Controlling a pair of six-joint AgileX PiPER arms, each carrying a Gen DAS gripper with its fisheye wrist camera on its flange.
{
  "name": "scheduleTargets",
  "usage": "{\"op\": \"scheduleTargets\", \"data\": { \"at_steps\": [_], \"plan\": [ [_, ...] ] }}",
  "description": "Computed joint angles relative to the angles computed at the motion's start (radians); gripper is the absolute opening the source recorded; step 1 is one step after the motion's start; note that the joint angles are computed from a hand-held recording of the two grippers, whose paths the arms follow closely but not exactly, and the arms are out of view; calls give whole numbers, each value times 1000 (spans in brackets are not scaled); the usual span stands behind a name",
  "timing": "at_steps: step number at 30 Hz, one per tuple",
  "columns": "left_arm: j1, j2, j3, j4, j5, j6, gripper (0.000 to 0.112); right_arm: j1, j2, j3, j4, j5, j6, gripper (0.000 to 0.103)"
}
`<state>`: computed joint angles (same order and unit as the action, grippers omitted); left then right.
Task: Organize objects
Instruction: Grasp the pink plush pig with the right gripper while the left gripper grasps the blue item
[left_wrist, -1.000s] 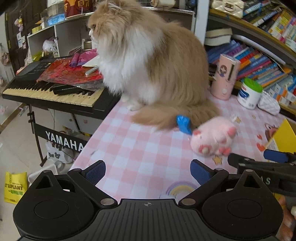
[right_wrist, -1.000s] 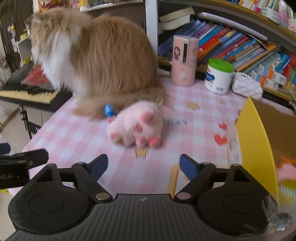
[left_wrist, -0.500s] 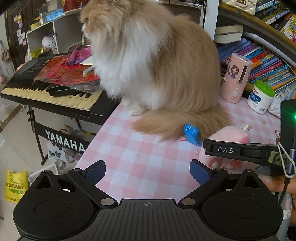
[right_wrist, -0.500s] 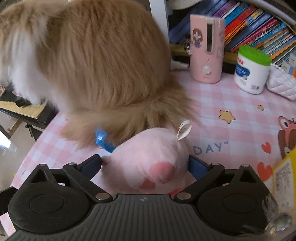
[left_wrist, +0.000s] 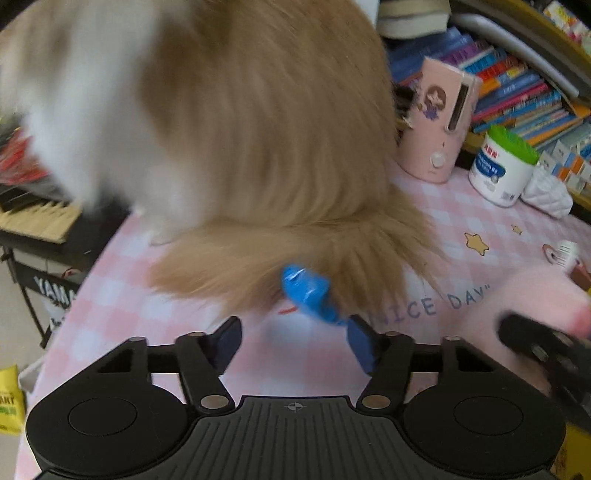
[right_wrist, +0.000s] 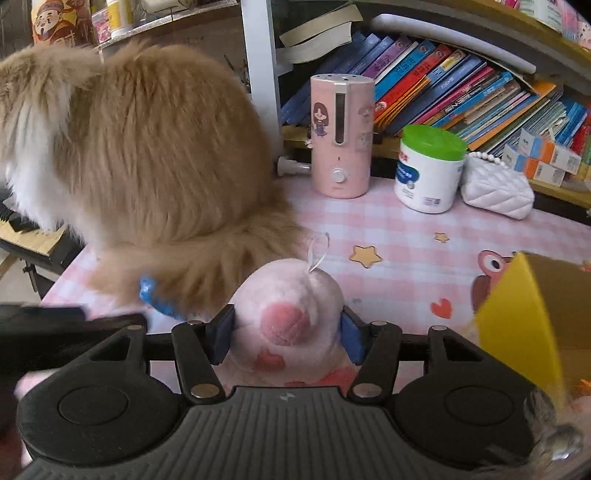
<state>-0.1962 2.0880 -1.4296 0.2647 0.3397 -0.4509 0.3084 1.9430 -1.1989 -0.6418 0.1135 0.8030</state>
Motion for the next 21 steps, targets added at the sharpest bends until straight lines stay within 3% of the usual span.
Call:
{"op": "scheduleTargets", "data": {
  "at_steps": [4, 10, 15, 21],
  "plan": [
    [-16, 62, -72, 14, -11, 1, 52, -14, -51, 57, 140, -13, -156, 57],
    [-22, 119, -145, 100, 32, -90, 34, -17, -94, 115, 347, -9, -370, 57],
    [-10, 21, -6, 111, -39, -77, 26, -16, -126, 148, 408, 22, -415, 57],
    [10, -161, 249, -41, -106, 87, 25, 2, -171, 198, 428, 47, -411, 57]
  ]
}}
